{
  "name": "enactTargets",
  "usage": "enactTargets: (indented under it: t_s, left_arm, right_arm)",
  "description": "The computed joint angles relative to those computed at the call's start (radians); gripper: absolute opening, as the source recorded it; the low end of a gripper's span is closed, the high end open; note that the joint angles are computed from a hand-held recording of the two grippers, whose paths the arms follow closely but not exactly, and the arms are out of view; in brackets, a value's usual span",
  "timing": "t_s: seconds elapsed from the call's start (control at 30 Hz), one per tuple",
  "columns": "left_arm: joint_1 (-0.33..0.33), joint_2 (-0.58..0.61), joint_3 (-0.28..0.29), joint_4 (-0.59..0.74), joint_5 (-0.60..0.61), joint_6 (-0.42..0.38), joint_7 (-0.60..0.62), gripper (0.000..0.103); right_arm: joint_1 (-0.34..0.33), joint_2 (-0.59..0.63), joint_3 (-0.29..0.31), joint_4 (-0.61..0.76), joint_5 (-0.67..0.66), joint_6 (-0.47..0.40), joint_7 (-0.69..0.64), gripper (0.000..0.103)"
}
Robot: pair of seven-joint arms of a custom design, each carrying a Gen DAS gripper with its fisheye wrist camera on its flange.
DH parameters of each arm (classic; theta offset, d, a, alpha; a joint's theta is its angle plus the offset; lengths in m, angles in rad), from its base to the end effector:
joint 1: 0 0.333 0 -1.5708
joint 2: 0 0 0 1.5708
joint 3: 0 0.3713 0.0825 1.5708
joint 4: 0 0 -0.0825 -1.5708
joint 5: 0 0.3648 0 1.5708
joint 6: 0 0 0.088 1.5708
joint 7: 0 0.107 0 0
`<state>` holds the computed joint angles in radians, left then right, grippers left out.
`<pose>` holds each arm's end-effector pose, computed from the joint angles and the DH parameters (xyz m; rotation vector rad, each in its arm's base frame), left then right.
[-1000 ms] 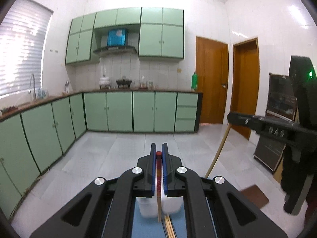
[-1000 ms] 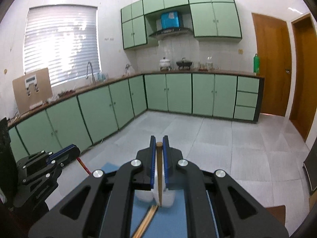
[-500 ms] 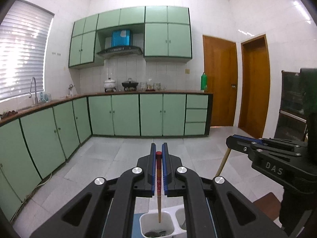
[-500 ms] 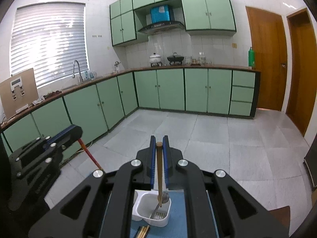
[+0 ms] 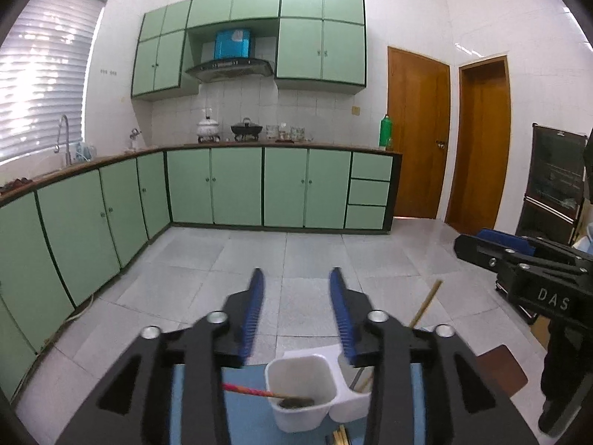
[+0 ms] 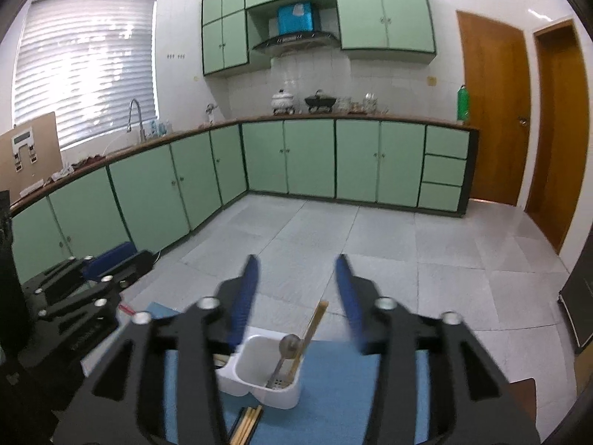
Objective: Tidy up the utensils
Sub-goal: 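Open both grippers and withdraw from the holder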
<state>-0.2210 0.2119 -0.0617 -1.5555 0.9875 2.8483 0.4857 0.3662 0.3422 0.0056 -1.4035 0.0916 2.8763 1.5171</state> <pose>0.6265 -0.2225 0.6929 -1.4842 1.4633 -1.0610 0.6639 0.2523 0.7066 -1.7078 1.1936 -0.7052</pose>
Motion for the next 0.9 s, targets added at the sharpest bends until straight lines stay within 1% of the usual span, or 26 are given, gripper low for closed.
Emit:
enactTargets:
  t_s: [0.03,0.1,0.13,0.17,0.2,0.23,0.3,0.33,0.4,0.43,0.53,0.57,0.7,0.77,0.83,0.9]
  left_arm:
    - [-0.009,-0.027,0.010,-0.031,0.037,0.002,-0.034,0.046]
    - [-0.008,-0.071,0.005,-0.085,0.085,0.004,-0.079,0.051]
    - [-0.004,-0.101,0.000,-0.122,0.115,0.002,-0.113,0.055]
    - [0.000,-0.129,-0.010,-0.158,0.139,-0.013,-0.145,0.059]
    - [0.007,-0.157,-0.023,-0.197,0.157,-0.021,-0.172,0.061]
    - [0.017,-0.177,-0.035,-0.227,0.171,-0.020,-0.195,0.064]
    - [0.036,-0.226,-0.061,-0.301,0.224,-0.025,-0.263,0.069]
    - [0.045,-0.257,-0.077,-0.355,0.259,-0.031,-0.313,0.072]
    - [0.066,-0.294,-0.104,-0.421,0.265,-0.033,-0.340,0.074]
    - [0.073,-0.313,-0.116,-0.463,0.253,-0.035,-0.344,0.074]
    - [0.087,-0.350,-0.143,-0.561,0.187,-0.038,-0.327,0.075]
    - [0.090,-0.361,-0.150,-0.593,0.159,-0.042,-0.317,0.076]
    - [0.101,-0.387,-0.171,-0.683,0.086,-0.039,-0.298,0.077]
    - [0.101,-0.402,-0.183,-0.724,0.060,-0.056,-0.274,0.077]
    - [0.099,-0.406,-0.189,-0.748,0.026,-0.063,-0.250,0.077]
    - [0.096,-0.406,-0.192,-0.762,-0.009,-0.074,-0.225,0.077]
  right_arm:
    - [0.006,-0.033,-0.010,-0.059,-0.008,0.038,0.008,0.054]
    - [0.008,-0.083,-0.021,-0.150,-0.017,0.091,0.022,0.067]
    - [0.018,-0.119,-0.033,-0.218,-0.032,0.131,0.041,0.072]
    - [0.022,-0.149,-0.041,-0.276,-0.047,0.162,0.055,0.075]
    - [0.032,-0.175,-0.056,-0.324,-0.071,0.186,0.079,0.080]
    - [0.061,-0.205,-0.094,-0.384,-0.133,0.212,0.137,0.084]
    - [0.086,-0.253,-0.132,-0.481,-0.244,0.258,0.237,0.088]
    - [0.118,-0.282,-0.179,-0.538,-0.368,0.282,0.355,0.089]
    - [0.128,-0.319,-0.207,-0.608,-0.533,0.300,0.524,0.090]
    - [0.120,-0.338,-0.203,-0.644,-0.600,0.300,0.600,0.090]
    - [0.087,-0.382,-0.160,-0.746,-0.607,0.290,0.645,0.091]
    - [0.065,-0.395,-0.137,-0.773,-0.640,0.283,0.687,0.091]
    - [0.033,-0.421,-0.079,-0.863,-0.595,0.230,0.699,0.092]
    - [0.032,-0.427,-0.061,-0.887,-0.539,0.204,0.659,0.092]
    - [0.013,-0.427,-0.029,-0.905,-0.533,0.181,0.656,0.092]
    - [0.010,-0.425,-0.004,-0.925,-0.495,0.161,0.621,0.092]
